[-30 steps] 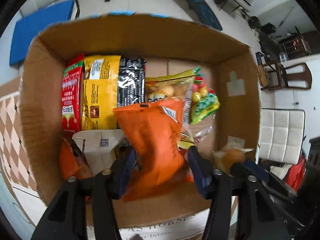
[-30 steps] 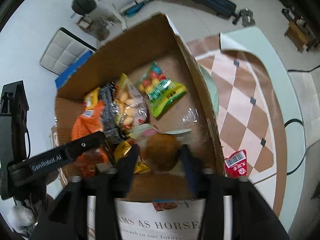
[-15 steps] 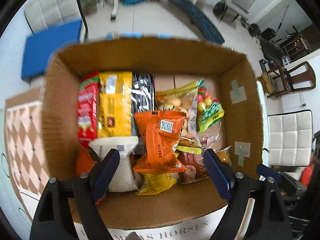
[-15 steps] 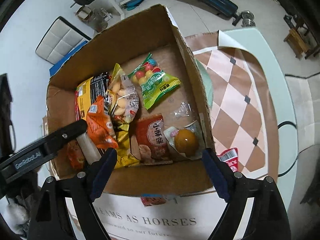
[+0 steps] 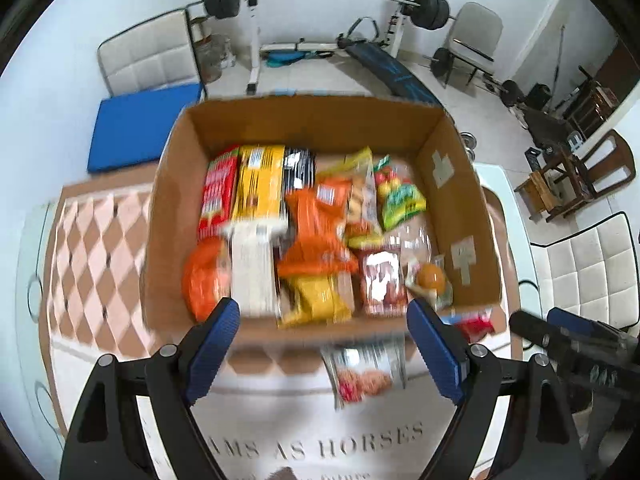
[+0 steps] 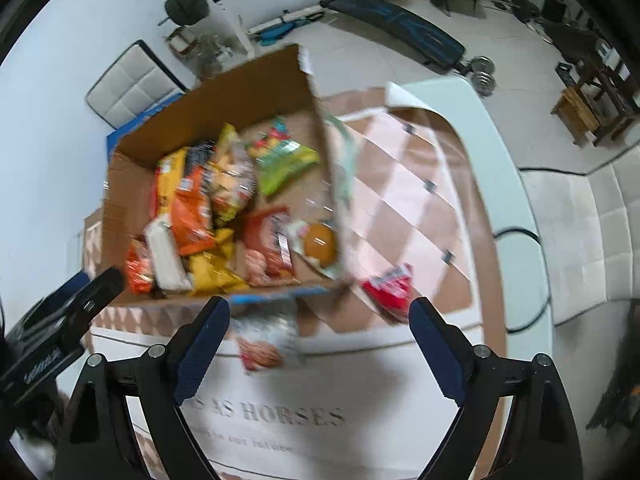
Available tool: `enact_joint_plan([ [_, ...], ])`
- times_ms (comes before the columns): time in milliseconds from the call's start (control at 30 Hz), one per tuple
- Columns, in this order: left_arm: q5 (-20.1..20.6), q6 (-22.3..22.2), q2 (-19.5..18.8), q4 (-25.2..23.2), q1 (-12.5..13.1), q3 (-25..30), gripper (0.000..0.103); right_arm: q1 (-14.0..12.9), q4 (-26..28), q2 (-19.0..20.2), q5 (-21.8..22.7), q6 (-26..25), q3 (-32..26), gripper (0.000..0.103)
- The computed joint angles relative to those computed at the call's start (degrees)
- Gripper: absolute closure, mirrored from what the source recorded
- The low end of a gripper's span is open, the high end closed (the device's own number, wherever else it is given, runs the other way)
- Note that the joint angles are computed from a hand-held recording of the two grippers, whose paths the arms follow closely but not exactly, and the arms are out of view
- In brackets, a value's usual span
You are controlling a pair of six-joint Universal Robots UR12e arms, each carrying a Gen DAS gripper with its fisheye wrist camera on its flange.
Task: Organize snacks
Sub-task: 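Withdraw both tools from the box, then grasp the white cranberry oat cookie packet with the left tool while the right tool grasps the red packet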
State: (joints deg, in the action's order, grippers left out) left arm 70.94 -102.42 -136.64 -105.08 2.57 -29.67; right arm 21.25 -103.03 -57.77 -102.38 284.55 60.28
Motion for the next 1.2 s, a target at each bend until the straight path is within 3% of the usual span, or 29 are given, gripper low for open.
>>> enact_joint_plan([
  [200,7.65,-2.82,3.5,3.24,0.29,-9.95,0.017,-0.12,-4.3,-2.74,5.28,3.66,8.2,0.01],
  [367,12.68,-4.19,6.17,7.82,-0.4,-18.44,0.017,-0.85,-10.72,-3.43,7.54,3.12,14.0,0.01],
  [600,17.29,-6.64,8.27,12.83,-1.7,-26.08,0.017,-1.73,-17.01,-3.7,8.8,2.21,18.38,0.012],
  [700,18.71,-7.24,8.84,13.84,-2.12,-28.16,0.017,-2.01,-18.95,-3.91,8.76,1.37,19.62,0.02],
  [900,19.61,-6.13,10.96,20.48,-2.61,-33.29,0.017,-2.72,-20.48,-3.71,10.07,-1.28,20.43,0.039],
  [1000,20.11,-5.39,11.79,22.96,-2.78,-35.13,0.017,-3.04,-21.07,-3.37,10.83,-2.14,20.44,0.057],
  [1200,20.81,-5.48,11.7,21.86,-2.24,-35.32,0.023,-2.6,-21.36,-2.26,11.84,-3.27,19.08,0.061],
])
